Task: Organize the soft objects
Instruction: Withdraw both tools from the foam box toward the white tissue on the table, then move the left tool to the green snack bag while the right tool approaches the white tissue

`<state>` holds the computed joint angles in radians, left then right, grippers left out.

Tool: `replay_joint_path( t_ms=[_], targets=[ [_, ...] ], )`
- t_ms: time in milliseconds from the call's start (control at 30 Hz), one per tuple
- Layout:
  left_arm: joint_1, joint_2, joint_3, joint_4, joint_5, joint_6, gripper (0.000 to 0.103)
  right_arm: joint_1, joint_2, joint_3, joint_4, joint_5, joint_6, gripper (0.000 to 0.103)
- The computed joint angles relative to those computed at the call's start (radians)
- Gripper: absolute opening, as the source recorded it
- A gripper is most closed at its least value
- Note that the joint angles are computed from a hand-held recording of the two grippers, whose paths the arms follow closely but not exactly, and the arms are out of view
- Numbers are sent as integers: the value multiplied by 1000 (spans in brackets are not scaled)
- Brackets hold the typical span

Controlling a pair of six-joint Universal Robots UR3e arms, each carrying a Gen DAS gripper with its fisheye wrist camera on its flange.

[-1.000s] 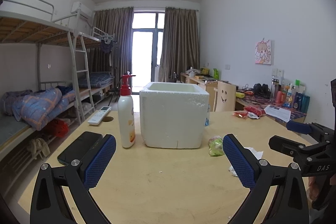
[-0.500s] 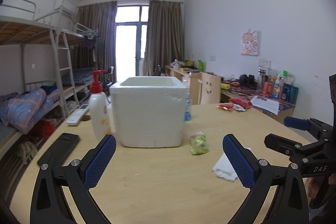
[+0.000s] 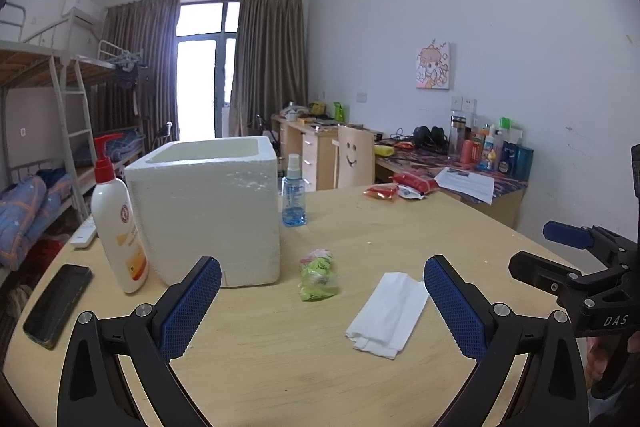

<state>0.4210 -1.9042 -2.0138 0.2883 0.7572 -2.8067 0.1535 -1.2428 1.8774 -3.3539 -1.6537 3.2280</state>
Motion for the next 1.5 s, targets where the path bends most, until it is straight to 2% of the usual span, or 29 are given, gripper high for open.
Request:
replay_joint_path(
  t_ms=[533, 1000, 1333, 1500],
  targets=[
    [-10, -9, 28, -48, 26, 0, 102, 7, 17, -26, 19, 8, -6, 103],
    [-93, -92, 194, -227, 135, 37, 102, -14, 97, -112, 82, 62, -10, 103],
    [-142, -183, 349, -364, 168, 52, 102, -44, 149, -178, 158, 99, -4, 103],
    [-174, -232, 456, -470, 189, 73, 102, -58, 177, -213, 201, 123, -2, 103]
  ],
)
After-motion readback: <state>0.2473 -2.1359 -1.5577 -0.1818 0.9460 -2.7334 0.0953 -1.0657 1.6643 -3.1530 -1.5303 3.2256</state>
